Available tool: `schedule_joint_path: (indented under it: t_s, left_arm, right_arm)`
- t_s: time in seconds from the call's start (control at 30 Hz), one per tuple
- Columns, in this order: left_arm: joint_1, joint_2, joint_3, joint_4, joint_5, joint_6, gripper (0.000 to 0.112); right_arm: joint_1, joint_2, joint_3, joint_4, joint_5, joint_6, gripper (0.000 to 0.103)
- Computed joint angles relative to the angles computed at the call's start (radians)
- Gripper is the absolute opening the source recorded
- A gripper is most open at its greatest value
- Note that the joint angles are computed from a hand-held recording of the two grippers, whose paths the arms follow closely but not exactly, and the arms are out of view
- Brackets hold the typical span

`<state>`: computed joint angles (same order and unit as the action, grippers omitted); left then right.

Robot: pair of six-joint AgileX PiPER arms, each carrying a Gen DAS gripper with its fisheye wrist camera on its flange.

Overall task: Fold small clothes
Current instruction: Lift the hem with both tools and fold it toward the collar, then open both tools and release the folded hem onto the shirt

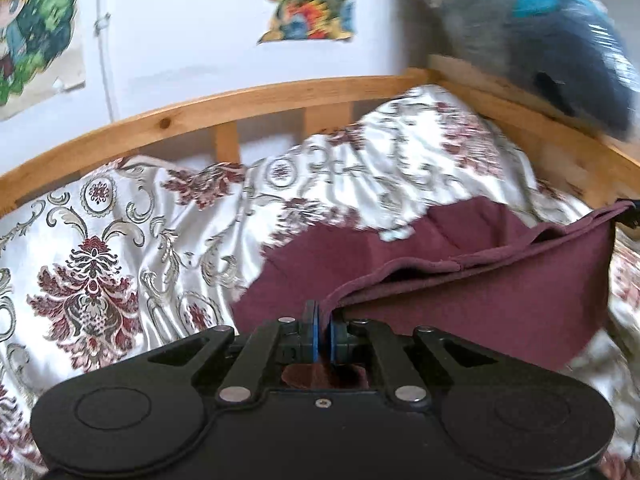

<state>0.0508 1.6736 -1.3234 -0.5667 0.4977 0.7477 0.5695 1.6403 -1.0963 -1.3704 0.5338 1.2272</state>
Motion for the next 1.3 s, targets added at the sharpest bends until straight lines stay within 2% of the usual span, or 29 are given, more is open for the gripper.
schedule_joint_path:
  t_s: [0.07,0.17,0.23,0.3,0.37,0.4,0.47,0.53,0.67,0.73,0.83,0.93,0.97,1.0,1.03,1.07,1.1,1.13,1.2,1.3]
  left_arm:
    - [-0.017,0.102,-0.115,0.081,0.006,-0.127,0.005]
    - [-0.03,0.228,-0.251,0.144,0.001,-0.223,0.005]
    - [-0.028,0.286,-0.287,0.075,-0.058,-0.196,0.006]
    - [-0.024,0.327,-0.281,-0.06,-0.143,-0.167,0.008]
    - [-0.016,0.378,-0.294,-0.229,-0.171,-0.087,0.008]
    - [-0.015,0.397,-0.303,-0.262,-0.175,-0.07,0.008]
    - [-0.023,0.449,-0.346,-0.234,-0.185,-0.079,0.008]
    - [-0.028,0.491,-0.383,-0.229,-0.193,-0.053,0.008]
    - [-0.014,0.563,-0.429,-0.302,-0.172,0.045,0.008]
    - [0.006,0.588,-0.433,-0.391,-0.147,0.118,0.01]
    - [0.023,0.622,-0.474,-0.378,-0.101,0.09,0.014]
    - [0.03,0.634,-0.501,-0.359,-0.083,0.072,0.023]
    - [0.037,0.639,-0.513,-0.358,-0.068,0.064,0.028]
    - [0.041,0.638,-0.516,-0.356,-0.063,0.052,0.036]
    - [0.045,0.636,-0.516,-0.358,-0.06,0.044,0.041]
    - [0.052,0.63,-0.512,-0.364,-0.059,0.036,0.057]
    - [0.059,0.623,-0.506,-0.383,-0.056,0.039,0.073]
    - [0.067,0.613,-0.494,-0.418,-0.057,0.057,0.078]
    - [0.078,0.592,-0.47,-0.478,-0.067,0.097,0.084]
    - [0.064,0.567,-0.444,-0.447,-0.125,0.103,0.089]
  right_arm:
    - [-0.057,0.099,-0.102,0.027,-0.055,-0.036,0.009]
    - [-0.125,0.257,-0.285,0.135,-0.112,-0.142,0.009]
    - [-0.149,0.34,-0.38,0.177,-0.125,-0.186,0.009]
    - [-0.171,0.421,-0.474,0.248,-0.134,-0.252,0.01]
    - [-0.19,0.49,-0.553,0.317,-0.137,-0.307,0.01]
    - [-0.197,0.524,-0.593,0.361,-0.135,-0.34,0.01]
    - [-0.211,0.586,-0.672,0.457,-0.121,-0.424,0.01]
    - [-0.214,0.628,-0.722,0.483,-0.105,-0.455,0.01]
    - [-0.216,0.676,-0.775,0.519,-0.09,-0.489,0.012]
    - [-0.215,0.682,-0.763,0.472,-0.106,-0.429,0.012]
    - [-0.208,0.691,-0.75,0.368,-0.112,-0.321,0.014]
    - [-0.202,0.701,-0.752,0.284,-0.105,-0.246,0.026]
    - [-0.201,0.706,-0.761,0.274,-0.1,-0.247,0.04]
    - [-0.201,0.712,-0.773,0.279,-0.089,-0.253,0.062]
    - [-0.201,0.716,-0.783,0.28,-0.081,-0.251,0.071]
    - [-0.202,0.715,-0.781,0.265,-0.082,-0.226,0.08]
    - [-0.203,0.709,-0.769,0.245,-0.09,-0.198,0.084]
    - [-0.203,0.705,-0.765,0.244,-0.09,-0.192,0.087]
    - [-0.196,0.694,-0.741,0.203,-0.08,-0.137,0.096]
    - [-0.178,0.704,-0.732,0.13,-0.055,-0.099,0.103]
